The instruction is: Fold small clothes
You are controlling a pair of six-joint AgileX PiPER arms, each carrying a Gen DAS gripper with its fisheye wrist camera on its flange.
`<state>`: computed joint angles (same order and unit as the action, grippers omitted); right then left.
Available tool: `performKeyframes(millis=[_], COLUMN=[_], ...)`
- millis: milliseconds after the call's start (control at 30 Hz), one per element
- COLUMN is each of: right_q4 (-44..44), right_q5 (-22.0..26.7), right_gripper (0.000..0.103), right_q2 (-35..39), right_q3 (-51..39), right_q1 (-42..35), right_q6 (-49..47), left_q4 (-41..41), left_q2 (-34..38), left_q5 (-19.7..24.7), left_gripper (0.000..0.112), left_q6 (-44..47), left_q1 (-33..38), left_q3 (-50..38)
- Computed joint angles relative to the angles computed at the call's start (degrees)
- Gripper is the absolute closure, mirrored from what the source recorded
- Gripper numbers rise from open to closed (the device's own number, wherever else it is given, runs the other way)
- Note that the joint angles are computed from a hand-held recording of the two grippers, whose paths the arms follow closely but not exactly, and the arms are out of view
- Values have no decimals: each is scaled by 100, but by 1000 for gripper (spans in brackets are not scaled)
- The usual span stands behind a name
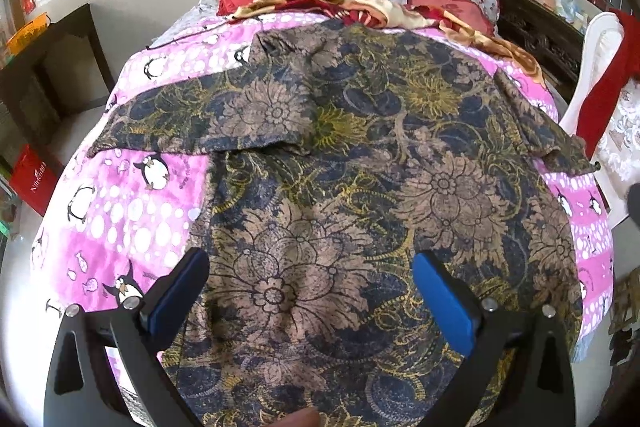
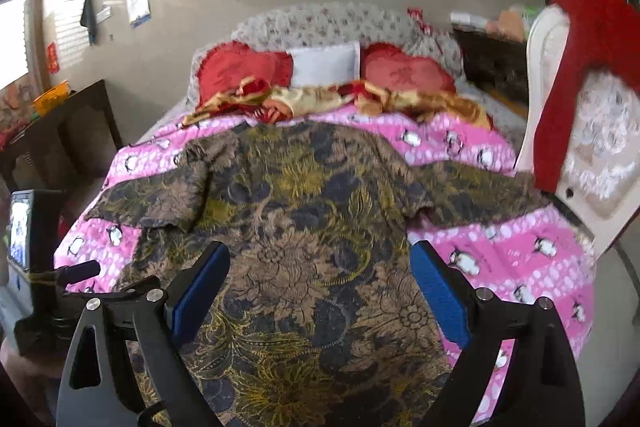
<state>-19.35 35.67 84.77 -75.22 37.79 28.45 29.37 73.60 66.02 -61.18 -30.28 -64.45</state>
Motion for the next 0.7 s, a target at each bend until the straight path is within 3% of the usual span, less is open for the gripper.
performKeyframes(millis=[167, 700], right_q4=[-137, 84], right_q5=[452, 638], right_gripper=[25, 31], right_q2=[441, 1057], right_q3=[-283, -758], right_q1=[-16, 82], right_q6=[135, -227], left_q4=[9, -236], left_q2=[57, 594], left_q5=[-33, -464], left_gripper=[9, 10], left_q6=[-5, 407], left_q1=[3, 475], left_q3=[28, -121])
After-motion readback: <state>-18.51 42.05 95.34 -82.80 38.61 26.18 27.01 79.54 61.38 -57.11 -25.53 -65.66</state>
